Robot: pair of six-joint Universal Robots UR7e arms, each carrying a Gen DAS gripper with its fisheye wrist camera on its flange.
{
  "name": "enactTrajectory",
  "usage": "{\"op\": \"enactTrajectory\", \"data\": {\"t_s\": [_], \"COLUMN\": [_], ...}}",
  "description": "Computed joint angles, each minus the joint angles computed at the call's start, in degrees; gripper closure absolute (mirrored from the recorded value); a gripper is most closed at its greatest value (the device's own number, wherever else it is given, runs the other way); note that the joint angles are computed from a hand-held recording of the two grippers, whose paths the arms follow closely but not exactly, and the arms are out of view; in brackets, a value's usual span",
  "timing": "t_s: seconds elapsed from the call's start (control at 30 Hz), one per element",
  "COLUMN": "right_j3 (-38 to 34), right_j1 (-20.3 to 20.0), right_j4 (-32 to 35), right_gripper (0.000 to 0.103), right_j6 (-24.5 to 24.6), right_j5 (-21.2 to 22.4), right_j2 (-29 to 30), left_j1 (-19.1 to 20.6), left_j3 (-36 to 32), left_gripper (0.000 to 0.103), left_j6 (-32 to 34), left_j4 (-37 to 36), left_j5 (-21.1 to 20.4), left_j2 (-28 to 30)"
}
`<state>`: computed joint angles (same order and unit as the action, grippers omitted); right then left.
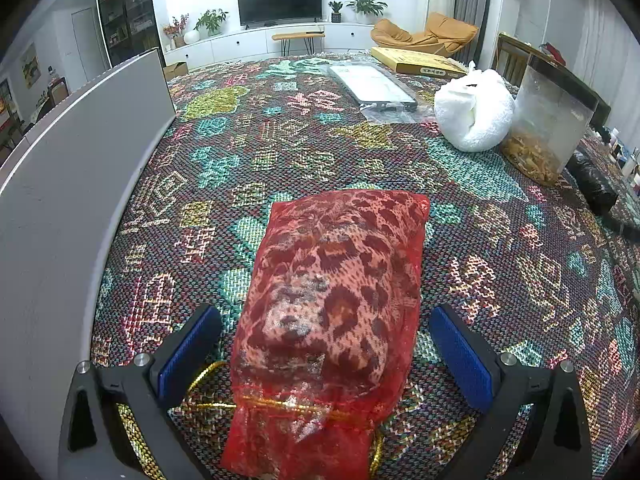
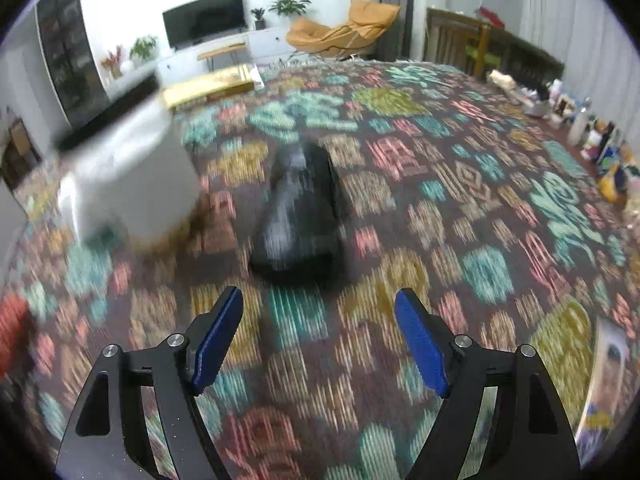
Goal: Organize soft objects
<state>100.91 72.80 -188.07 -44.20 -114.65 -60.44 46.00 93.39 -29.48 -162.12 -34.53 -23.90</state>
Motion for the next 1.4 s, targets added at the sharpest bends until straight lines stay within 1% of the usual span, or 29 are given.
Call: {"op": "enactTrajectory", "data": {"t_s": [0.03,0.1,0.13,0.2,0.3,1.3,1.37,1.4], "right_j3": [0.6,0.6,-0.1,-0.5,-0.2,-0.4,-0.8,-1.5], "right_j1": [-0.3,-0.5,-0.7,-1.1,-0.9,-1.1,-1.0,-0.8], "right_j4": [-1.9,-2.4,-0.2,1.7,0.5,1.1,2.2,3.6], "right_gripper": [0.019,0.016,0.014,0.011,0.011,0.009,0.007,0.007], "right_j6": [-0.8,-0.1,1.2,2.6,2.0,2.4,2.3,2.1], "right_j5": [0.5,0.3,0.7,1.6,0.9,1.3,1.4,0.8], "right_j2": [0.3,0.1,-0.1,-0.6,-0.3,-0.3,-0.2,-0.1], "left_j1": [0.0,0.0,0.0,0.0,0.0,0.0,-0.2,-0.1], "left_j3": [0.0,0.0,-0.1,0.0,0.0,0.1,0.4,0.2], "left_gripper": [0.000,0.000,0.000,0.000,0.000,0.000,0.000,0.000], "left_j6": [0.0,0.0,0.0,-0.1,0.0,-0.2,-1.4,-2.1], "left_j4": [0.0,0.0,0.0,0.1,0.1,0.0,1.3,3.1], "left_j5": [0.0,0.0,0.0,0.0,0.0,0.0,-0.6,-1.2], "left_j2": [0.0,0.0,0.0,0.0,0.0,0.0,-0.6,-1.0]}}
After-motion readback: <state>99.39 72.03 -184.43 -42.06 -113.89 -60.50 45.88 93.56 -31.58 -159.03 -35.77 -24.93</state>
